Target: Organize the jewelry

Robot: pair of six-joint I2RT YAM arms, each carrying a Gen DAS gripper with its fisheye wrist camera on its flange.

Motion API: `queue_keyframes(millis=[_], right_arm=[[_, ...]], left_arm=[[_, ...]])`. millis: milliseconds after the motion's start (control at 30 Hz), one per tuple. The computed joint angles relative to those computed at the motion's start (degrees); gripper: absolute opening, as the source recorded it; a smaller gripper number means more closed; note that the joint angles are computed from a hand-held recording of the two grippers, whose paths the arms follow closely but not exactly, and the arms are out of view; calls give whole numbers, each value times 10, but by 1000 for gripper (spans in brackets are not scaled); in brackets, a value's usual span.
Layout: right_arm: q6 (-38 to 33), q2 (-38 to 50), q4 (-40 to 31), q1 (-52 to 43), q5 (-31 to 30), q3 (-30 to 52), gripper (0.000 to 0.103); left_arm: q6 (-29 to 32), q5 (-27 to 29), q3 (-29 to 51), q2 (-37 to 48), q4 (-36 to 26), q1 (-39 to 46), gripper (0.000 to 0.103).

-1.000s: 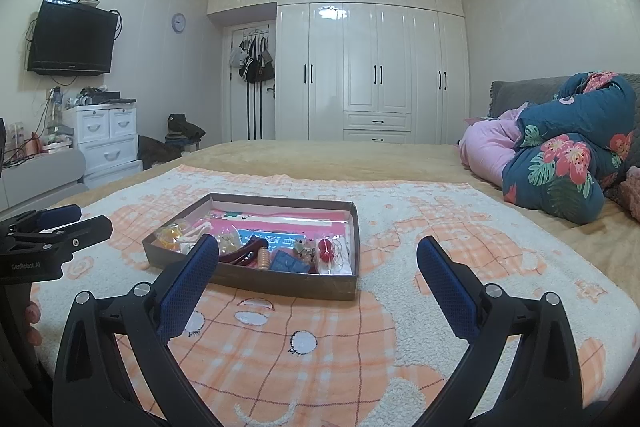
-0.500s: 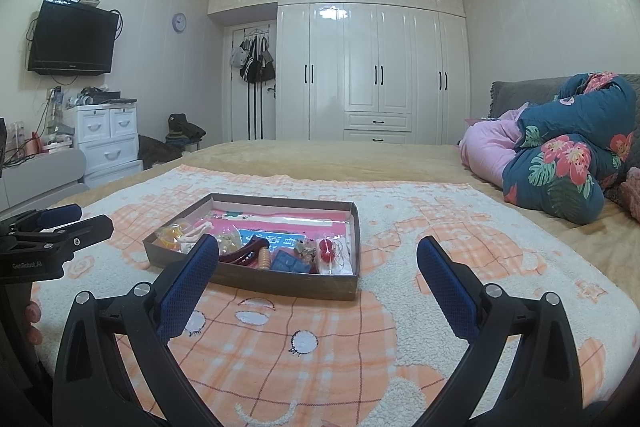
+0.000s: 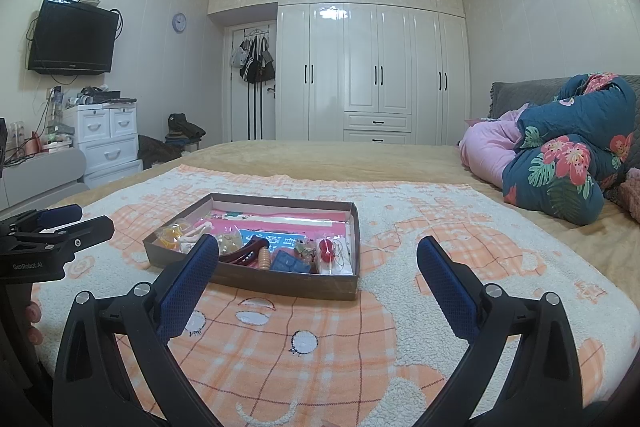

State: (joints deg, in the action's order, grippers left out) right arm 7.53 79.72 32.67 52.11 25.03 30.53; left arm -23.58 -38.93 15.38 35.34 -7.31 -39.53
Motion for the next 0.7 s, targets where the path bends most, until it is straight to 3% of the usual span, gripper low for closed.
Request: queue_keyframes(millis=[700], right_arm=[[7,21,-3,-5,8,9,97]], left_arm=[[-11,11,2,11,-10,7,92]])
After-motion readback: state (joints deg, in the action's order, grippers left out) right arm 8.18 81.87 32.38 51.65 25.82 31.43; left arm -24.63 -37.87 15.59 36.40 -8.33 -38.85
